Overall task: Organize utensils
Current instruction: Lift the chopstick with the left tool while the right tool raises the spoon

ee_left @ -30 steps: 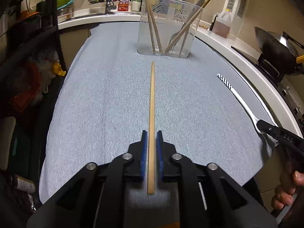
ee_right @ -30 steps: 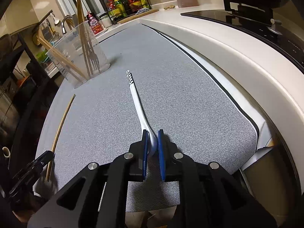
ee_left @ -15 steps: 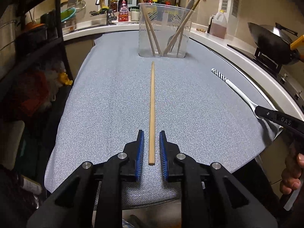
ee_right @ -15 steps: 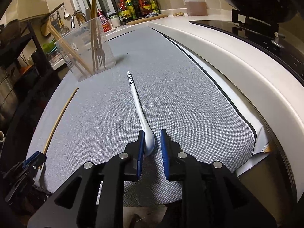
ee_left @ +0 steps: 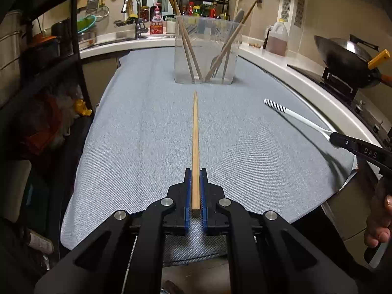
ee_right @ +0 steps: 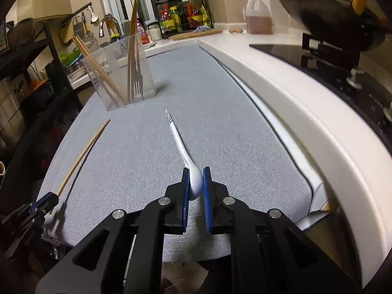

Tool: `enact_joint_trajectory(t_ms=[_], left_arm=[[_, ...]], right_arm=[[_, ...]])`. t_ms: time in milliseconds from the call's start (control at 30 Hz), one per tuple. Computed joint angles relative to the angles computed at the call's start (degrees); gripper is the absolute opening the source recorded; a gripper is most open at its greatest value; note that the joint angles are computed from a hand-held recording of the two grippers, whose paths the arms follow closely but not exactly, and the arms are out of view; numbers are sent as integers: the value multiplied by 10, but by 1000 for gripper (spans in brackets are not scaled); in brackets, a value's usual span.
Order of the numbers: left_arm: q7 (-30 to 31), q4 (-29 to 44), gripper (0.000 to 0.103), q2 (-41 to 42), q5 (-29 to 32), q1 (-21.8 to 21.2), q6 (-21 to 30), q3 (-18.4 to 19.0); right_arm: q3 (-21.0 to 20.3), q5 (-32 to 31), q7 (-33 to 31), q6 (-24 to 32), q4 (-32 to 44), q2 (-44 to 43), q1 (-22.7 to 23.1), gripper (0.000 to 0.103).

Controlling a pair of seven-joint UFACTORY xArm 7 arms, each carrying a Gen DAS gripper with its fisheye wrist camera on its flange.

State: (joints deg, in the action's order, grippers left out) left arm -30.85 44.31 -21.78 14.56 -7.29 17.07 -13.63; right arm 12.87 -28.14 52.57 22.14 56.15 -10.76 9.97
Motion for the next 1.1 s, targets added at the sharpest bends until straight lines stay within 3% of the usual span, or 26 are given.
enact_joint_trajectory(t_ms=[333,433,733,1100], left_arm=[[-6,13,6,-25,10,24,-36,-5],[11,24,6,-24,0,19,-42,5],[21,49,6,-23,1,43,-54,-3],[37,139,6,22,10,55,-53,2]], right_arm=[[8,-69,1,1,26,-26,-35,11],[-4,-39,-47,0,38,-21,-24,11],[3,-37,-75,1,60,-23,-28,12],[-7,-17,-129,14,127,18,-14,12]])
